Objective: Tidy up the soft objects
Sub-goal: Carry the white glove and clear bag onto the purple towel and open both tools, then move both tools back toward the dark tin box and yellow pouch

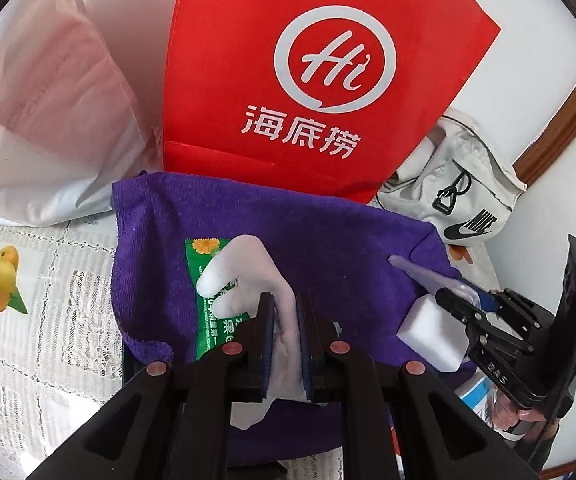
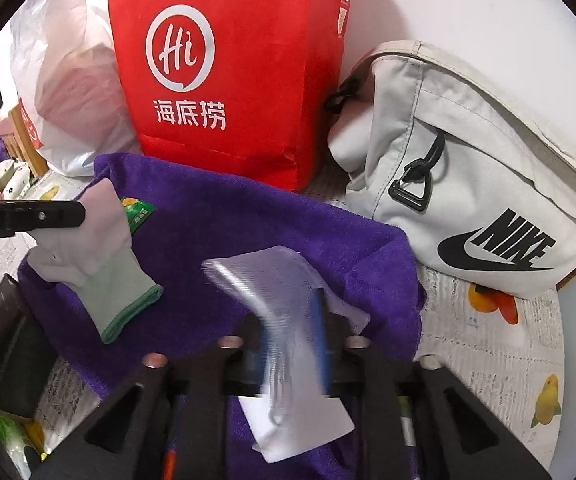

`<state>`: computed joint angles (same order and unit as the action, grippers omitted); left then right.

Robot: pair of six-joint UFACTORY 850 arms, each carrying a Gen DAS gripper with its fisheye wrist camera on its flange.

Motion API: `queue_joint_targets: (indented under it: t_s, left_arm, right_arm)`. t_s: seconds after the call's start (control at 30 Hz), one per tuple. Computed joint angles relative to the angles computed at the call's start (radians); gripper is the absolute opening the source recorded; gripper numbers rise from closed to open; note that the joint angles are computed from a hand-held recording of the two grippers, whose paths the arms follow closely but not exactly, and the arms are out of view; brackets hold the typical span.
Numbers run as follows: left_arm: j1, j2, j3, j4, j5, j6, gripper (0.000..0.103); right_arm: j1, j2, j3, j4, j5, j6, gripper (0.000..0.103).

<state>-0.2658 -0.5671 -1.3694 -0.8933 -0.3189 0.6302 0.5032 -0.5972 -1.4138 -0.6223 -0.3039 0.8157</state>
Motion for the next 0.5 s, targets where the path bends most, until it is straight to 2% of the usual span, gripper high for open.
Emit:
queue_joint_targets:
  t_s: [0.03,0.07,0.17,0.3,0.4,0.5]
  left_arm:
    - [-0.001,0.002,0.000,0.034,0.001,-0.031,0.020]
    - [-0.002,0.005,0.001,0.078,0.005,-0.074,0.032]
    - [-0.006,0.034,0.032,0.145,0.055,-0.141,0.054]
    - [-0.012,0.076,0.073,0.356,0.102,-0.354,0.054]
    - [-0.010,0.118,0.116,0.363,0.119,-0.375,0.054]
    - [-0.014,0.184,0.187,0.418,0.168,-0.444,0.055]
  right_arm:
    - [0.002,0.007,0.008,-0.016,0.007,0.012,0.048]
    - [0.005,0.013,0.015,-0.037,0.012,0.026,0.054]
    - [0.024,0.040,0.041,-0.151,0.008,0.128,0.063]
    - [0.050,0.088,0.091,-0.383,0.008,0.371,0.068]
    - [0.065,0.137,0.138,-0.448,0.017,0.477,0.070]
    - [0.081,0.194,0.193,-0.483,0.033,0.568,0.070]
